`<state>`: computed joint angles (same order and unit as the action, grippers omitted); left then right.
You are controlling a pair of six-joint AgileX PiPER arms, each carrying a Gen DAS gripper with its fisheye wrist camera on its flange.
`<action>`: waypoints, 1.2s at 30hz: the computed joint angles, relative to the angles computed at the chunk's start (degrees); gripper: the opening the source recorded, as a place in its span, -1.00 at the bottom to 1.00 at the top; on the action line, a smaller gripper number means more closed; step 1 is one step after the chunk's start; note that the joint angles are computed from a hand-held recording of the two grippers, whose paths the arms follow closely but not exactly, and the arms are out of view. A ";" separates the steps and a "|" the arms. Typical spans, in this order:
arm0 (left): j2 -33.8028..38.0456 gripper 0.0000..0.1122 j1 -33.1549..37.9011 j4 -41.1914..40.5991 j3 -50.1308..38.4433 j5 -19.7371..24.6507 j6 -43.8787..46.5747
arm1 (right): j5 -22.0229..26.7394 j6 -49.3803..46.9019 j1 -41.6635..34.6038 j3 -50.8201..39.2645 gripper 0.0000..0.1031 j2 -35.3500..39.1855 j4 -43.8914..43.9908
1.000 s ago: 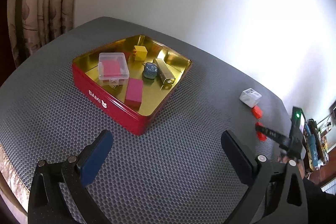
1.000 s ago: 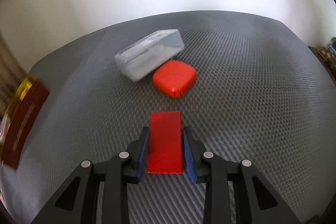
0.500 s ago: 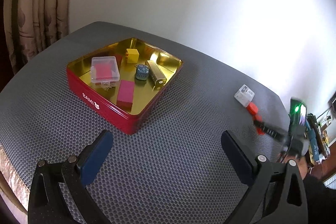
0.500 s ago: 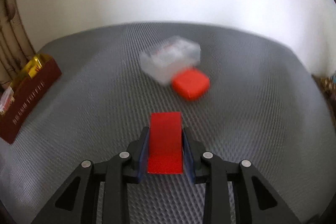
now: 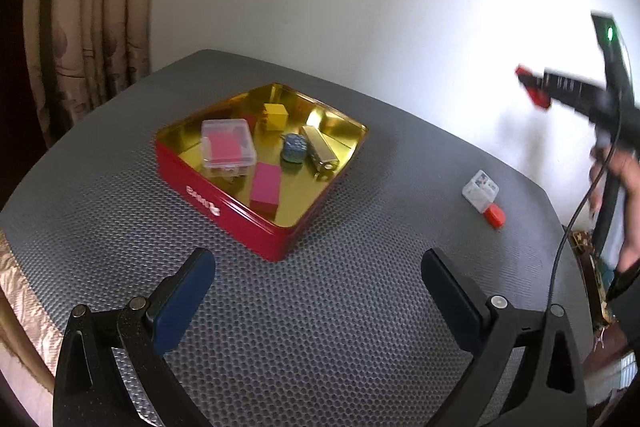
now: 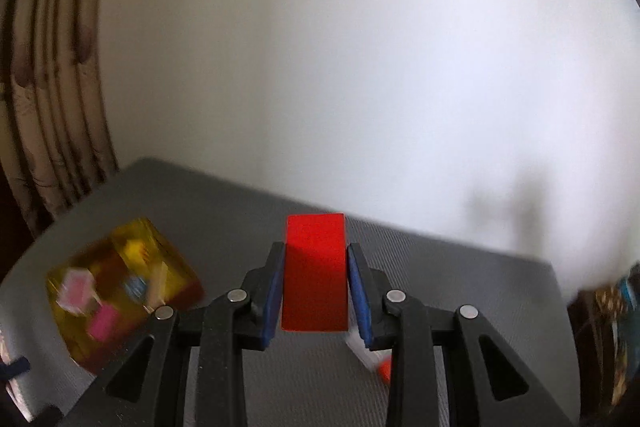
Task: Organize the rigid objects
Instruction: 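Carry the red block into the tin and open the right gripper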
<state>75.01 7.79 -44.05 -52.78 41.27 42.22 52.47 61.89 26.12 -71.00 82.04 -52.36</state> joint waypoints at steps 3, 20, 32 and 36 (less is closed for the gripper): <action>0.04 0.81 1.35 0.46 -0.42 0.59 -0.58 | 4.06 -1.94 4.19 -7.62 -0.41 2.58 -1.08; 2.00 0.81 4.74 0.19 -2.26 2.51 0.48 | 12.33 -14.88 12.82 -40.13 -0.41 20.62 1.46; 6.05 0.81 6.35 1.95 -4.73 3.41 -1.84 | 5.37 -16.01 9.81 -40.47 -0.41 28.92 11.40; 7.32 0.81 6.64 2.25 -5.68 3.99 -2.55 | 1.74 -15.67 8.19 -37.05 -0.41 31.03 16.12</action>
<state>82.33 14.43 -41.81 -58.47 45.26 39.67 54.21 46.22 34.30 -108.04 113.08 -36.24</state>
